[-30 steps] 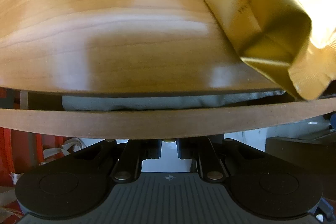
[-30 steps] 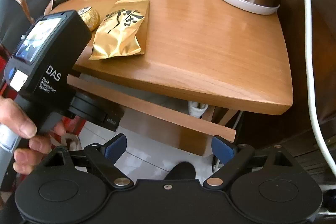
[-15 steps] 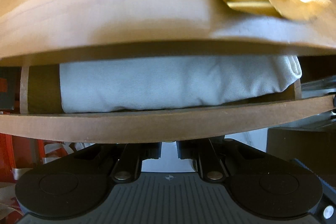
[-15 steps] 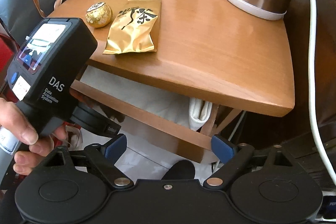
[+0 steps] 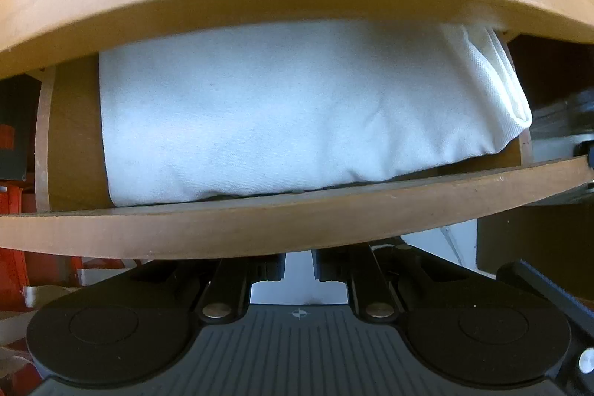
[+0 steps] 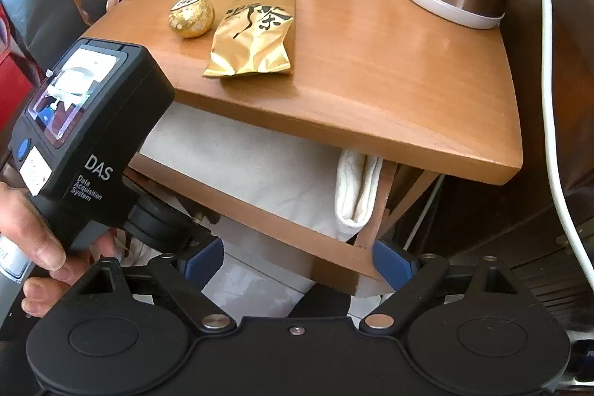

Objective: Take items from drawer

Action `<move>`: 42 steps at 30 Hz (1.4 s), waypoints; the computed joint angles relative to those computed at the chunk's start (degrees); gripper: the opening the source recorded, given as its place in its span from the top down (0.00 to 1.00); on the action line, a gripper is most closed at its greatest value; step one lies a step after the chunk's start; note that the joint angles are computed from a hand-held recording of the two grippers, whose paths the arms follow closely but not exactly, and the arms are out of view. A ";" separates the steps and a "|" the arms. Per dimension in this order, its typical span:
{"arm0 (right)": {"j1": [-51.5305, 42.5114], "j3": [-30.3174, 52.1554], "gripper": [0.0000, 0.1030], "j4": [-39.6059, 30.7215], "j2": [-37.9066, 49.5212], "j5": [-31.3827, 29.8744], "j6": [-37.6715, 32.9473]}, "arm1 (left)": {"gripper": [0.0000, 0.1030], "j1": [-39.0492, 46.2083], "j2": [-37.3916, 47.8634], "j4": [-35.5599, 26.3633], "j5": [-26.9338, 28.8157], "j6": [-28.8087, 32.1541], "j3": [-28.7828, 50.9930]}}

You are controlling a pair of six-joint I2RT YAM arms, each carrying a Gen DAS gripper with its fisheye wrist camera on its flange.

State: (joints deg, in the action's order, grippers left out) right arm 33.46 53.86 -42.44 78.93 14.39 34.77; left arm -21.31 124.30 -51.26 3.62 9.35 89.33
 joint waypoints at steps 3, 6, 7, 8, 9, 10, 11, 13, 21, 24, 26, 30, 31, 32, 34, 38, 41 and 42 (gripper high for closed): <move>0.57 -0.10 0.16 -0.23 0.00 0.14 0.34 | 0.87 -0.26 1.31 0.04 0.10 -0.04 1.01; 0.70 0.02 0.16 -0.53 0.06 0.02 0.36 | 0.87 -0.66 1.86 -0.18 -0.01 -0.06 1.49; 0.67 0.09 0.16 -0.55 0.07 -0.16 0.33 | 0.87 -0.76 2.36 0.81 -0.15 0.08 0.96; 0.80 0.12 0.16 -0.64 0.16 -0.24 0.33 | 0.87 -0.78 2.73 1.06 -0.20 0.19 0.89; 1.17 0.36 0.16 -0.88 0.51 0.10 0.50 | 0.87 -0.74 3.05 0.84 -0.21 0.30 1.12; 1.51 0.58 0.15 -1.11 0.84 0.33 0.50 | 0.88 -0.71 3.35 0.60 -0.21 0.41 1.36; 1.81 0.69 0.14 -1.20 1.00 0.50 0.52 | 0.92 -0.36 4.24 -0.81 0.57 0.23 2.30; 2.31 0.80 0.14 -1.29 1.17 0.85 0.58 | 1.00 0.74 6.94 -5.27 3.15 -0.35 5.33; 2.44 0.61 0.14 -1.24 0.87 1.00 0.05 | 0.99 4.20 1.86 -6.46 5.03 1.67 3.02; 2.58 0.51 0.15 -0.86 0.76 0.90 -0.28 | 0.94 4.28 -1.31 -5.03 4.04 2.47 0.70; 2.71 0.39 0.15 -0.45 0.59 0.68 -0.59 | 0.94 4.22 -1.73 -3.68 4.18 2.11 0.28; 2.90 0.15 0.15 -0.04 0.29 0.25 -1.54 | 0.86 4.53 -1.94 -4.45 6.06 2.18 1.43; 2.93 0.24 0.15 -0.18 0.37 0.35 -1.75 | 0.85 4.17 -2.20 -4.87 6.06 2.00 1.75; 2.97 0.34 0.15 -0.33 0.46 0.45 -1.96 | 0.85 3.81 -2.24 -4.93 6.14 2.04 1.89; 3.01 0.44 0.15 -0.51 0.38 0.60 -2.17 | 0.83 3.17 -1.53 -4.56 6.31 2.21 2.34; 4.15 0.65 0.15 -0.83 -0.29 2.57 -1.48 | 0.83 2.00 -0.23 -4.53 5.82 1.13 3.37; 5.51 1.07 0.15 -1.61 -0.27 3.10 -0.38 | 0.83 1.57 -0.19 -5.05 5.12 0.42 3.83; 5.93 1.17 0.15 -1.82 -0.21 3.22 0.04 | 0.83 1.57 -0.33 -5.16 5.04 0.17 3.91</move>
